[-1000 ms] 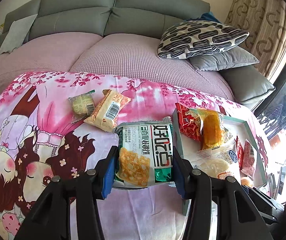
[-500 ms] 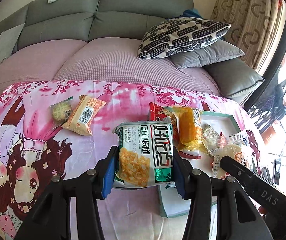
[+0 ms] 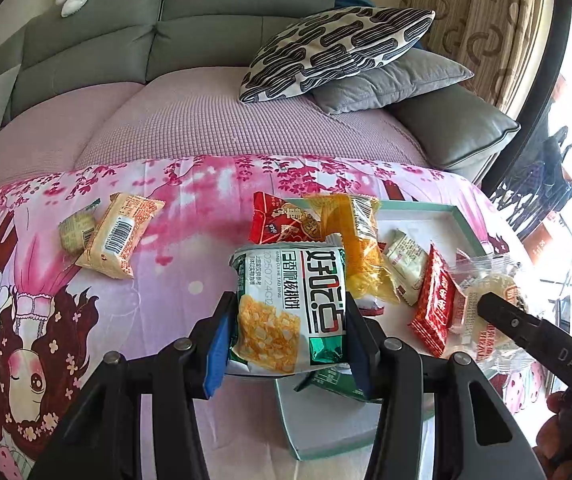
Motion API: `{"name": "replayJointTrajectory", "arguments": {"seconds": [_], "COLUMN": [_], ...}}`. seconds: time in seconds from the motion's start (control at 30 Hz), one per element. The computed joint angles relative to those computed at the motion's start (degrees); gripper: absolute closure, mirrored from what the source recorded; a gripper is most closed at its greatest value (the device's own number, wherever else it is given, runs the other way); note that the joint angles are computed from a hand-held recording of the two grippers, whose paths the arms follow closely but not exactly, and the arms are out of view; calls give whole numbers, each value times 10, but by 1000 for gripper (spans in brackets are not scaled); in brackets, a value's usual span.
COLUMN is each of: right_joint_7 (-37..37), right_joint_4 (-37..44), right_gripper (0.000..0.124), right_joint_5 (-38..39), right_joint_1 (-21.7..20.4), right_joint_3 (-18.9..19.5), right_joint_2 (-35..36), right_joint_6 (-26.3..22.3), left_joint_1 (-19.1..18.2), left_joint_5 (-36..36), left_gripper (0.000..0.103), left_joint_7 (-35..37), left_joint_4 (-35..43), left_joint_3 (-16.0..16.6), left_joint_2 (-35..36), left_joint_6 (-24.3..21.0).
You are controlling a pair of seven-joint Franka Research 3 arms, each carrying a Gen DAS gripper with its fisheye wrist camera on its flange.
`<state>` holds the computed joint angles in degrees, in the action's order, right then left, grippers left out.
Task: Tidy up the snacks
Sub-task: 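Lower both snacks into the tray and open both tools to release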
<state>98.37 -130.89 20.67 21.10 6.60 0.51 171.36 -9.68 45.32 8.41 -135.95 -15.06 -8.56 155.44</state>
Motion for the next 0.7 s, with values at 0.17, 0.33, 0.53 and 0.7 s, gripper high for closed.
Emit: {"name": "replayJointTrajectory", "arguments": {"seconds": [0.17, 0.33, 0.53, 0.7], "right_joint_7": [-16, -35, -23, -19], "right_joint_4": [9, 21, 25, 25], "right_gripper": [72, 72, 72, 72], "right_joint_5": [15, 30, 16, 11], "right_joint_1": [-1, 0, 0, -1], "right_joint_3": [1, 3, -1, -1], "right_joint_2": [12, 26, 32, 34], "right_joint_6": [-4, -12, -20, -22], "left_joint_1": [4, -2, -18, -30], "left_joint_5": [7, 18, 7, -4], "left_gripper": [51, 51, 51, 51], "left_joint_7": [-4, 0, 31, 55], "left_joint_4": [12, 33, 54, 66], "left_joint_3": [6, 12, 19, 21], "left_joint_2": [26, 54, 80, 94], "left_joint_6": [-1, -12, -10, -8]}}
